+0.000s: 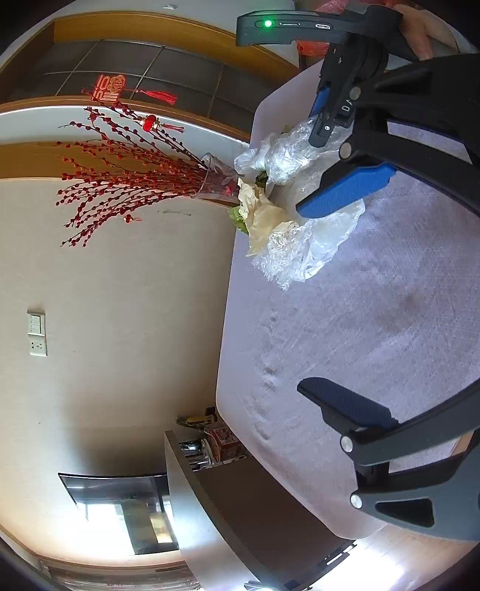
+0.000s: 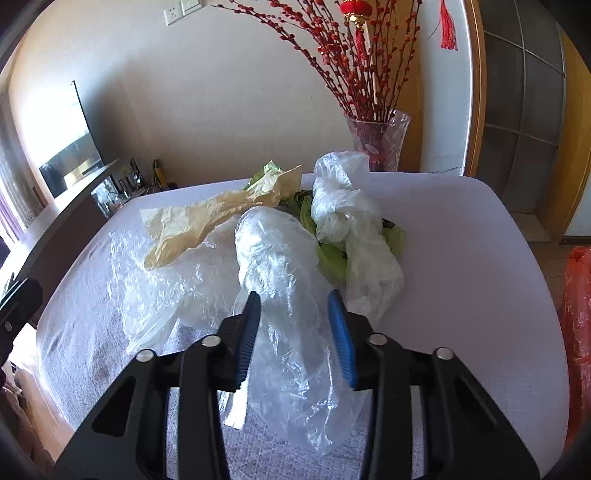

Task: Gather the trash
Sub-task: 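Move both open tools back over the table, then grasp the clear bag with the right tool while the left tool grasps the beige bag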

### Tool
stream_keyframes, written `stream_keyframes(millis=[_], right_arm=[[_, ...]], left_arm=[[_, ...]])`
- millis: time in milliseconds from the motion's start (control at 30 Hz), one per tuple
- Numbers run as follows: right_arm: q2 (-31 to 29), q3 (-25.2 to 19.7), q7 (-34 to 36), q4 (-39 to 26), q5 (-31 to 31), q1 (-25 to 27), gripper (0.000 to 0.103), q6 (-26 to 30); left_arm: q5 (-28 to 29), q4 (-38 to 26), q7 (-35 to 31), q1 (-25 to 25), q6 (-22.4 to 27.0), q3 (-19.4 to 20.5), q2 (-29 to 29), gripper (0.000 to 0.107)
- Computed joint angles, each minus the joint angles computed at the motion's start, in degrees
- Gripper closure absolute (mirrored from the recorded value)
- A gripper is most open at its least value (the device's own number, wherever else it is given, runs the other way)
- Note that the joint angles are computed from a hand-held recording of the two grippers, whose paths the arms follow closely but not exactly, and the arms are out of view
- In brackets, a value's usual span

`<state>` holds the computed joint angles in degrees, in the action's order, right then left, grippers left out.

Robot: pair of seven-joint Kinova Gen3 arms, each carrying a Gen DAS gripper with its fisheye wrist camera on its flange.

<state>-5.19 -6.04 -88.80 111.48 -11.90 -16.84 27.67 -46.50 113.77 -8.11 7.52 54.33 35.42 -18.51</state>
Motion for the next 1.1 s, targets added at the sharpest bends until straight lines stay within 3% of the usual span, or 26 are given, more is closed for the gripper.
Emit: stream_keyframes(millis=[33, 67, 333, 567, 767, 933, 1100], right_arm=[[0.0, -0.3, -0.2, 0.0, 0.7, -0.1, 0.097, 0.3], [-0.1, -0.5, -0.1, 0.1, 1.2, -0.1, 0.099, 0.4], [-6.6, 5.9, 9.2, 4.0, -8.5, -1.8, 0.1, -2.1], [-10.4, 8.4, 7.9, 6.1, -6.9, 1.6, 0.1, -3.2], [-9.9, 14.2, 10.6, 6.6, -10.2, 2.1, 0.1, -1.0], [-9.7, 14.4, 12.8, 7.3, -11.8, 3.3, 0.1, -0.6], [-9.8, 14.5, 14.6, 7.7, -13.7, 3.7, 0.1, -0.3]], left_arm=[[0.0, -0.1, -0.1, 0.1, -0.3, -0.2, 0.0, 0.021], [0.0, -0.2, -0.3, 0.2, -0.7, -0.5, 0.1, 0.021], [-1.0, -3.3, -4.3, 0.7, -4.8, -2.6, 2.6, 0.024], [-2.9, -10.6, -9.9, 4.6, -7.3, -6.7, 11.8, 0.028], [1.9, -18.7, -19.3, 8.3, -4.7, -11.2, 22.0, 0.03], [6.0, -23.4, -24.0, 10.3, -0.7, -14.6, 27.9, 0.037], [10.2, -25.0, -26.3, 11.7, 0.3, -18.2, 30.0, 0.047]])
